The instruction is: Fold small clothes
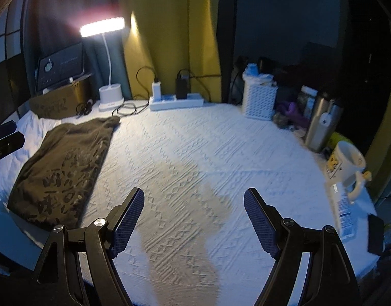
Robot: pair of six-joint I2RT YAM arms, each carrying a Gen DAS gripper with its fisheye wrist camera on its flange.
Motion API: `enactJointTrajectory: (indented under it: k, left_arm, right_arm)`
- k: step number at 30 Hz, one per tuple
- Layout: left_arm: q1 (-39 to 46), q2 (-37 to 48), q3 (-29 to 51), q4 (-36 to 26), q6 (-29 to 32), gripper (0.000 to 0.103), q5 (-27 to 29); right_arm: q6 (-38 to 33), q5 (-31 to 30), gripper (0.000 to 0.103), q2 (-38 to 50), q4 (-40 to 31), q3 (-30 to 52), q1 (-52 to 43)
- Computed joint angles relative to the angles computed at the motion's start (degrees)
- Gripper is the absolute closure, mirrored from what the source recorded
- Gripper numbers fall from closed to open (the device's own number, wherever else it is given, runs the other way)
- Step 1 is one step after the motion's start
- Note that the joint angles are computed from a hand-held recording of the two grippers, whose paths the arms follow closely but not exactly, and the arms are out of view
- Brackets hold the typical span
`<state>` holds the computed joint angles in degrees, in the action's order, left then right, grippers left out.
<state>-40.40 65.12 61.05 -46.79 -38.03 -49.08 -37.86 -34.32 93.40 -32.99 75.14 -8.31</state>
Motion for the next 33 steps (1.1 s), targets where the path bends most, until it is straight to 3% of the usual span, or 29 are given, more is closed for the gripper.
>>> enactJointTrajectory:
  k: [5,9,21,26,33]
  left_arm:
    - [-1.6,-0.2,2.7,-1.1,0.9,0.032,-2.8]
    - [-3.4,-0.9,3.8,-1.9,0.8,0.018,-5.5]
    - [-9.9,-1.1,7.1,0.4,3.6,0.017,-12.8]
    - [-11.8,-1.7,8.2,-1.3,2.7,0.017,-14.9]
    - [-14.2,-1.6,10.7,-8.6,-3.5,0.017,-19.4]
  right_arm:
    - [0.9,-2.2,0.021,-2.1,-0.5,1.3,-2.2]
    - [1.9,-4.1,0.021,-4.0,-0.4,1.8,-3.7]
    - [4.9,-10.1,0.021,-10.2,0.0,2.0,-7.0]
    - [5.2,-12.6,0.02,-13.7,-0.4,1.6,-8.1]
    - [5.5,-16.1,0.018,-16.9,-1.6,2.8,-9.1]
